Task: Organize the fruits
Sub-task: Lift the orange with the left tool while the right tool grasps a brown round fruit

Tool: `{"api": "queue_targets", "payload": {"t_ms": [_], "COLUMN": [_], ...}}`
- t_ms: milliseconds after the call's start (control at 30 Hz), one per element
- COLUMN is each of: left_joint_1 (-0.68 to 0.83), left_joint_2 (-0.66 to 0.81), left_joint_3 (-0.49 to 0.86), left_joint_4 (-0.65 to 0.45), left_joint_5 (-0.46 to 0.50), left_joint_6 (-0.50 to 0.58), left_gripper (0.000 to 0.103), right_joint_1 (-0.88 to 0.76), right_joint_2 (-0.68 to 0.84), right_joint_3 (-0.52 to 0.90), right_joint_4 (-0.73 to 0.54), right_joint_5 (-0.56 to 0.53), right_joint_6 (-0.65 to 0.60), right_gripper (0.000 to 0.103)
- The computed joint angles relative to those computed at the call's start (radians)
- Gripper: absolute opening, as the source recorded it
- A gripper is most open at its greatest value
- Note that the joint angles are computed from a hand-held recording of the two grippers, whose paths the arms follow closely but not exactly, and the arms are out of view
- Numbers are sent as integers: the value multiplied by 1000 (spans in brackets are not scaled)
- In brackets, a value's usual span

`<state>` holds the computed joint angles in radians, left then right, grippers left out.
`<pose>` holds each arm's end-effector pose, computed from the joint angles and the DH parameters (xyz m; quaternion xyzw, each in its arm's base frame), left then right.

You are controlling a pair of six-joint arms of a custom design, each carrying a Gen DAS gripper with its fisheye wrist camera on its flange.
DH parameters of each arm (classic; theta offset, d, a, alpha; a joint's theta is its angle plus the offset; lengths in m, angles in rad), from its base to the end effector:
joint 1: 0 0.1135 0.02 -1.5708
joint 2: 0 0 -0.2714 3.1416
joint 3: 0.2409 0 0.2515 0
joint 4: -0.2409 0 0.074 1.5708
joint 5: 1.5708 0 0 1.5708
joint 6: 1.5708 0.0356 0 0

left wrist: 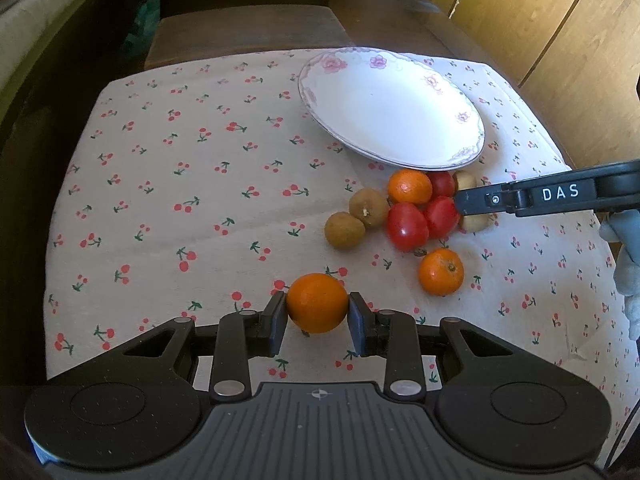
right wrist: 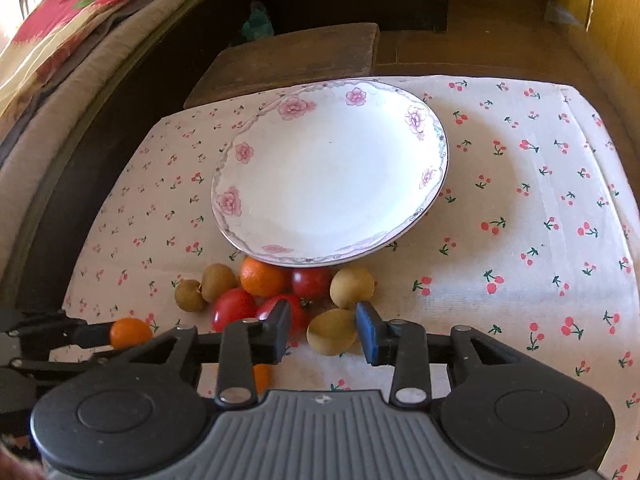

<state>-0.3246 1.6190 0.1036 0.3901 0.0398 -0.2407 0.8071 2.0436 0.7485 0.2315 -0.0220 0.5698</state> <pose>0.1452 -0.0504 0.0452 0.0453 0.9741 -0.0802 0.2067 0.2215 0.2324 0.0407 -0.1173 0.9608 0.1676 0.1870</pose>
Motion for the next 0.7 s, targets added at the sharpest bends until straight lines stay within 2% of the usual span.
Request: {"api": "queue_targets", "payload": {"t_ms": [200, 467, 533, 700], "left_joint_1": [-28, -54, -66, -58], "left_joint_2": [-11, -15, -1, 79], "left_joint_3": [9, 29, 38, 56], "left_joint_4": [-5, -10, -4, 38], "left_joint_5": [8, 2, -5, 1], "left_joint_6": [-19, -54, -62, -61], "left_gripper": [41, 40, 40, 41], "right_joint_1": [-12, 8, 26, 27], "right_joint_2": [-17, 49, 49, 33], "right_joint_3": [-5, 46, 44, 14], "right_joint_4": [-46, -59, -56, -36], "right_joint_5": [-16, 7, 41, 53], "right_joint_6": [-49, -60, -84, -94], "right_gripper": [36, 36, 31, 31]}}
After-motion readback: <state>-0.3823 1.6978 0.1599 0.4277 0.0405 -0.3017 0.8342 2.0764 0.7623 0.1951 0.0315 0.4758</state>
